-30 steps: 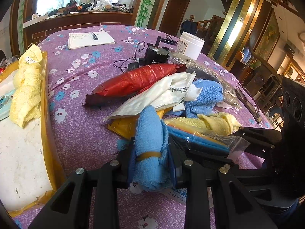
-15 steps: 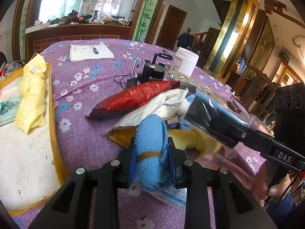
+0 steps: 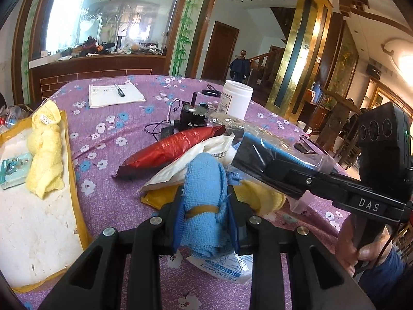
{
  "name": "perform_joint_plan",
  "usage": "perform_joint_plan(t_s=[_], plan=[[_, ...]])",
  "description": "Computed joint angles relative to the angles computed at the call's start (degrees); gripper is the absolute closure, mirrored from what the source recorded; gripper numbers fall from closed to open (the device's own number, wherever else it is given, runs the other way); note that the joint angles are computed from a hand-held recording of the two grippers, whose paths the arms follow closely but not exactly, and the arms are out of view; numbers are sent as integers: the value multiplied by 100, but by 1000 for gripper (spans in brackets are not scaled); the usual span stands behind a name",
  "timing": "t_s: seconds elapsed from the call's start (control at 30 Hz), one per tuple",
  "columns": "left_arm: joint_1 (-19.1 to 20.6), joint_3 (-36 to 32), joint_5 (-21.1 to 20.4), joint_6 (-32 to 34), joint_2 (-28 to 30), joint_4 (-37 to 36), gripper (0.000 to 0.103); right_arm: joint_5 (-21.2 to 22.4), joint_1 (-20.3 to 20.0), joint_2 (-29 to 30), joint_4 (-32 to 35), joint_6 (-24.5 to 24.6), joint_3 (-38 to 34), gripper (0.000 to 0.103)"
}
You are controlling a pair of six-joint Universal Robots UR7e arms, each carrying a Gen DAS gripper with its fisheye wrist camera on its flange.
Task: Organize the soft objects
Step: 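Carry the blue cloth and clear bag into the foam box and release both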
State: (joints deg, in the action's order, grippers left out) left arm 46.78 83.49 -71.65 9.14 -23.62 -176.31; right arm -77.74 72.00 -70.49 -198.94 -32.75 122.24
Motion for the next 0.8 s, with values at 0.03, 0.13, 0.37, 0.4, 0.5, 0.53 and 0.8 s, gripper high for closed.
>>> perform_joint_plan(t_s=[0.03, 0.13, 0.37, 0.4, 0.5, 0.53, 0.8], plan=[[11, 1, -4, -10, -10, 8, 76, -18, 8, 9, -36, 63, 6, 79], [47, -1, -59, -102, -37, 15, 76, -81, 71, 10, 69, 244, -26, 79], [190, 69, -222, -508, -209, -44, 76, -421, 499, 114, 345, 399, -291, 79], [204, 77, -214, -553, -238, -41, 76, -522, 590, 159, 369, 401, -349, 79], [253, 122, -89, -743, -389, -12, 76, -638, 835, 329, 613, 418, -583, 79], [269, 147, -23, -778, -448, -27, 75, -670, 900, 386, 677, 431, -653, 78], [469, 303, 1134, -1228, -851, -120, 75, -891, 1517, 1291, 1290, 359, -1465, 78]])
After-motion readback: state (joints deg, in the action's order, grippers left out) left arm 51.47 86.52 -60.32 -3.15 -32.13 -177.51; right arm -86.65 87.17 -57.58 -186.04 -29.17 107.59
